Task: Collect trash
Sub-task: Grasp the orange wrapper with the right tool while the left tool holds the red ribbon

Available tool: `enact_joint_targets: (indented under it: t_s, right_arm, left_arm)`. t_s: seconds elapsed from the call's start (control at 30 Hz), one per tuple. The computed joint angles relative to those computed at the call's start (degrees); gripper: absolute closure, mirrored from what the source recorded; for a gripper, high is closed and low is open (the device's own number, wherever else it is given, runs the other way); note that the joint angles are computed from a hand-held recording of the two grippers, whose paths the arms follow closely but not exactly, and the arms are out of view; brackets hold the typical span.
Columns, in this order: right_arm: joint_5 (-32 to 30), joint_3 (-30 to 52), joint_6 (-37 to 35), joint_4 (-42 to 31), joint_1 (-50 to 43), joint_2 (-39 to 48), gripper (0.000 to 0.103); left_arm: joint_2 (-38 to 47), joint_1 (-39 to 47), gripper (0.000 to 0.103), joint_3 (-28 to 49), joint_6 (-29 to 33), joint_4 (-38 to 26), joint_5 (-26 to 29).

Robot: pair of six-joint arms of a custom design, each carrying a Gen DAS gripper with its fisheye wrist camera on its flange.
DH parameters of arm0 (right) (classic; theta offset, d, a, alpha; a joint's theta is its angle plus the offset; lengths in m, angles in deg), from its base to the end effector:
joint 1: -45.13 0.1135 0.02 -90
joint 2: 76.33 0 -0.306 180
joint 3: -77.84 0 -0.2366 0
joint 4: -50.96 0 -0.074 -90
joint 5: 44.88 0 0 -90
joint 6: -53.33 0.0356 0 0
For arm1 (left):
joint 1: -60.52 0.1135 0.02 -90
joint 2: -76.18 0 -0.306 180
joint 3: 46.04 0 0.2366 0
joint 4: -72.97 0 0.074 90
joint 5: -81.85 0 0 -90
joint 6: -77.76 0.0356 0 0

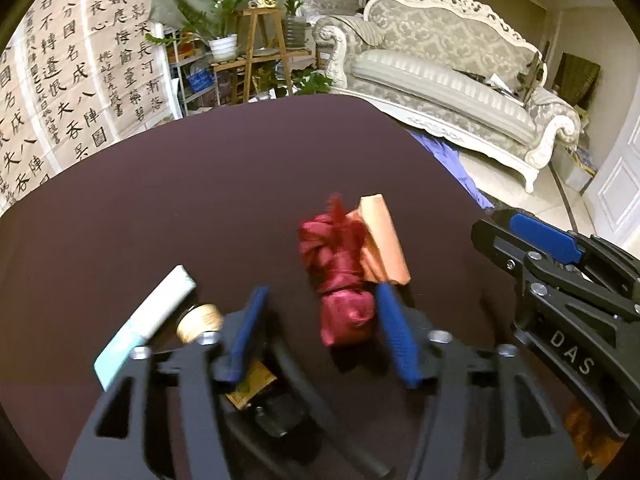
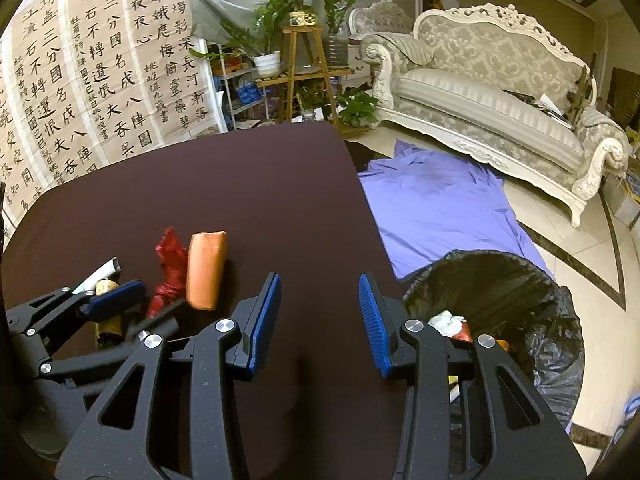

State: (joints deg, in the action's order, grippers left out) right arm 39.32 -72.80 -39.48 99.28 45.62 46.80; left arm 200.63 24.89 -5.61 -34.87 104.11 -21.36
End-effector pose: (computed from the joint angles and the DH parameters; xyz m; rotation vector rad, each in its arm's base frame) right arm 0.2484 0.0057 0.0557 -0.1169 2.3582 0.1000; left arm 0.2350 -0.1584 0.0439 0.1837 2.4589 -0.1535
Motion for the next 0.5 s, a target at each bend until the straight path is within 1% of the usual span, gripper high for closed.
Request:
enact_joint_targets:
  t_s: [0.13, 0.27, 0.33, 0.5]
  right_arm:
    - [1.19, 0.52, 0.49, -0.81, 2.51, -0.54, 0.063]
    - [1.81, 1.15, 1.03, -1.63, 4.68, -0.66, 0.063]
    - [1.77, 1.36, 1.32, -1.80, 5.77, -0.42, 0.063]
    - [1.89, 3.22, 2.49, -4.05, 8.46, 0.41, 0.063]
  left_arm:
    - [-0.97, 1.46, 0.043, -2.29, 0.34, 1.76, 0.56]
    - [-1.23, 2.21, 0.043, -3.92, 1.26, 3.56, -0.77]
    - [-0.93, 2.50, 0.043, -4.10, 1.38, 3.98, -1.21]
    - [0.02, 3.10, 0.043, -4.17, 1.41, 4.72, -0.31]
